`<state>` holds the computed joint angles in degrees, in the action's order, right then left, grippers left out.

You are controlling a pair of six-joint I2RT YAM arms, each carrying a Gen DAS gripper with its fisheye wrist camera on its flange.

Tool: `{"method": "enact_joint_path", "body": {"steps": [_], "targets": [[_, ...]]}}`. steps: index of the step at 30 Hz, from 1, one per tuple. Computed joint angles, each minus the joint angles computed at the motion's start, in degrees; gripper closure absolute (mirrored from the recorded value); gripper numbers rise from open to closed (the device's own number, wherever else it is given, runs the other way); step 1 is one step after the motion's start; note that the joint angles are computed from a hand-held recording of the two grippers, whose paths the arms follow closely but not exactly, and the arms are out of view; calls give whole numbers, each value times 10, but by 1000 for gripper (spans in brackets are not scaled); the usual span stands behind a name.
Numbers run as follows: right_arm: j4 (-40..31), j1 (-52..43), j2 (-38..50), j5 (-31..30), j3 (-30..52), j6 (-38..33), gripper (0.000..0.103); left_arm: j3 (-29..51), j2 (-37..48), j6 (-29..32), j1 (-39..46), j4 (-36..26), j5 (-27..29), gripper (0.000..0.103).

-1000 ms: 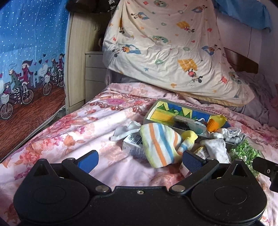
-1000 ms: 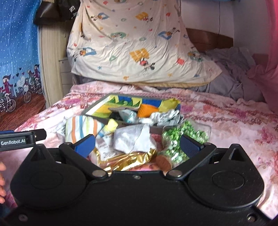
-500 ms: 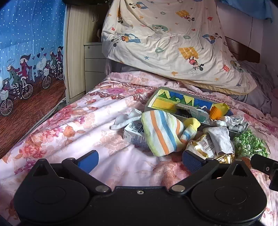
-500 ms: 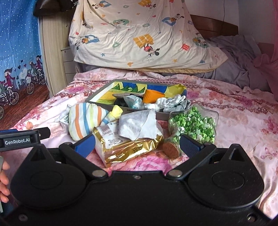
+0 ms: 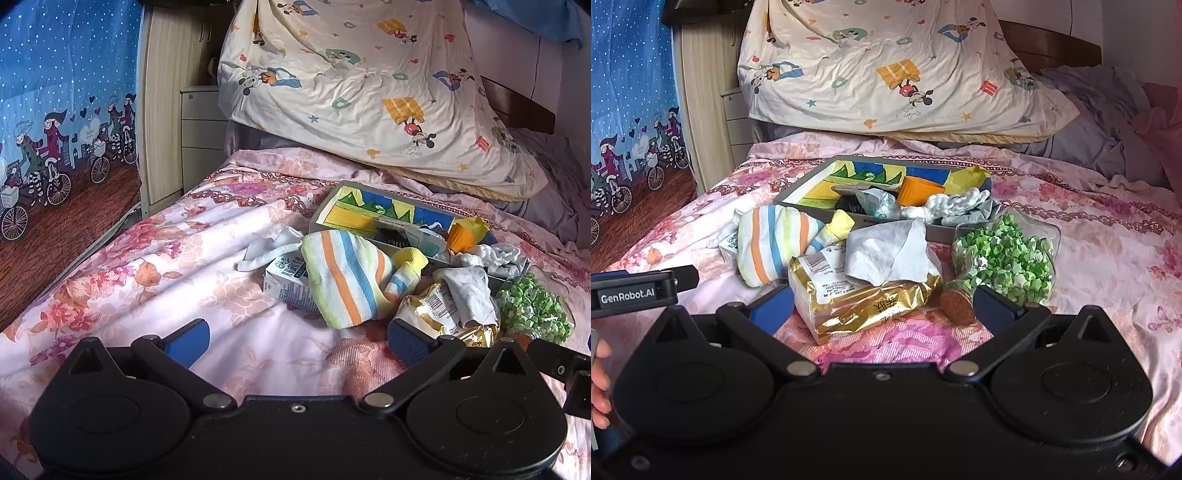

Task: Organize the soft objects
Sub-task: 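Lower both open tools toward the striped towel and gold snack bag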

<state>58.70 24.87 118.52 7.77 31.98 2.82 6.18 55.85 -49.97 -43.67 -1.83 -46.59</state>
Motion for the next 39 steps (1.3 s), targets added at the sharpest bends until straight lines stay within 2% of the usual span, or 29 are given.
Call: {"method": "enact_joint_path", "body": {"steps": [6, 19, 25, 29, 35, 39], "targets": [[-21, 1, -3, -5, 6, -3, 1, -1, 12, -15, 1, 1, 3, 1], [-56, 2, -4, -23, 20, -15, 1, 4, -19, -24, 48, -32, 50, 1], [-112, -1, -27, -45, 28, -14, 1, 36, -59, -3, 130, -86, 152, 1], [-156, 0, -46, -55, 34, -20, 1, 65, -39, 31, 180, -91, 222, 1], [-271, -11, -70, -98, 78, -32, 1, 106, 16, 141, 273, -67, 335, 1], [-289, -20, -87, -92, 96, -64, 1, 124, 77, 197, 316, -14, 362, 1]]}}
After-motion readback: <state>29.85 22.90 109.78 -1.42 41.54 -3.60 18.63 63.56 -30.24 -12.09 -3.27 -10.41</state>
